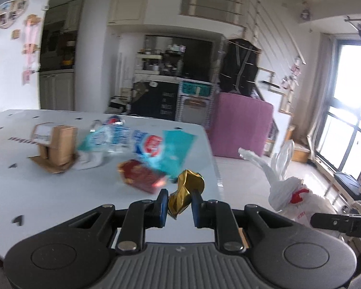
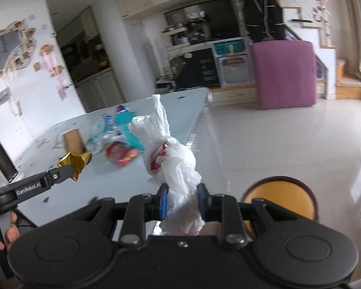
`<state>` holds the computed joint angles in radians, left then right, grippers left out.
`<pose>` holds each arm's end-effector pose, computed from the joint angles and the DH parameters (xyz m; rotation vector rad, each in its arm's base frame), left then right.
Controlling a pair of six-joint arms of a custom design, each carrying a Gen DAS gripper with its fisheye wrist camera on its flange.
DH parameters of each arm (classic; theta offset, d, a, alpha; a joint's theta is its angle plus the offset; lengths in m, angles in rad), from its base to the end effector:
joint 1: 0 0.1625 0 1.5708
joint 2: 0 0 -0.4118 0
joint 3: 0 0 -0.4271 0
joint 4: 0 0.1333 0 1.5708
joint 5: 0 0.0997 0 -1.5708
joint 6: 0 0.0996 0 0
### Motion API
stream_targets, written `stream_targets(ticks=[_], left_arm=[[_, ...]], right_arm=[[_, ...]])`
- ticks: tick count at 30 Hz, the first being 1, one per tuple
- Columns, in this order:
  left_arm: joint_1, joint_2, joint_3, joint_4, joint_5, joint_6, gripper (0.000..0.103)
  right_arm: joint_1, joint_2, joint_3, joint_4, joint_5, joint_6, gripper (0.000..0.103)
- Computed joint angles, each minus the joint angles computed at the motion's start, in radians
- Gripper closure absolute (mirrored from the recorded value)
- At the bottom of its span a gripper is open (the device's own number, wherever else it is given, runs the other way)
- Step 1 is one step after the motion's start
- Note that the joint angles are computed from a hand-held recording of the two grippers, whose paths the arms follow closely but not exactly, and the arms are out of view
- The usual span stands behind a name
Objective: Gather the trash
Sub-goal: 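Carry the gold wrapper and white bag over the yellow wastebasket with both grippers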
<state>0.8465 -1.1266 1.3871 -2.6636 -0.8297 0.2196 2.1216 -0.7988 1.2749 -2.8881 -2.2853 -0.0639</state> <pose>-0.3210 -0.6655 0.4486 0.7089 2.2763 -1.2335 0.4711 -0.6370 0.2860 0.3396 -2.3769 1.2412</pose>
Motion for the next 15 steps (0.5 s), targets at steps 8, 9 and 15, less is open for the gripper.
stream_targets(ticks=[8,9,15], left_arm=[[-0.021,0.086,-0.037,0.033,-0.053,-0.005,0.082],[-0.023,0.098,-0.043,0.041,-0.060,-0.007,0.082],[-0.029,0.170,-0.079,0.085,-0.096,-0.020,0.082]], right_arm=[[-0.037,-0.097,0.108,-0.038,-0.040,0.026,0.076],[-0.044,-0.111,0.123,-0.044,-0.036,0.029,0.076],[-0.082,-0.172,0.187,-0.046,-0.043,0.050,0.076]])
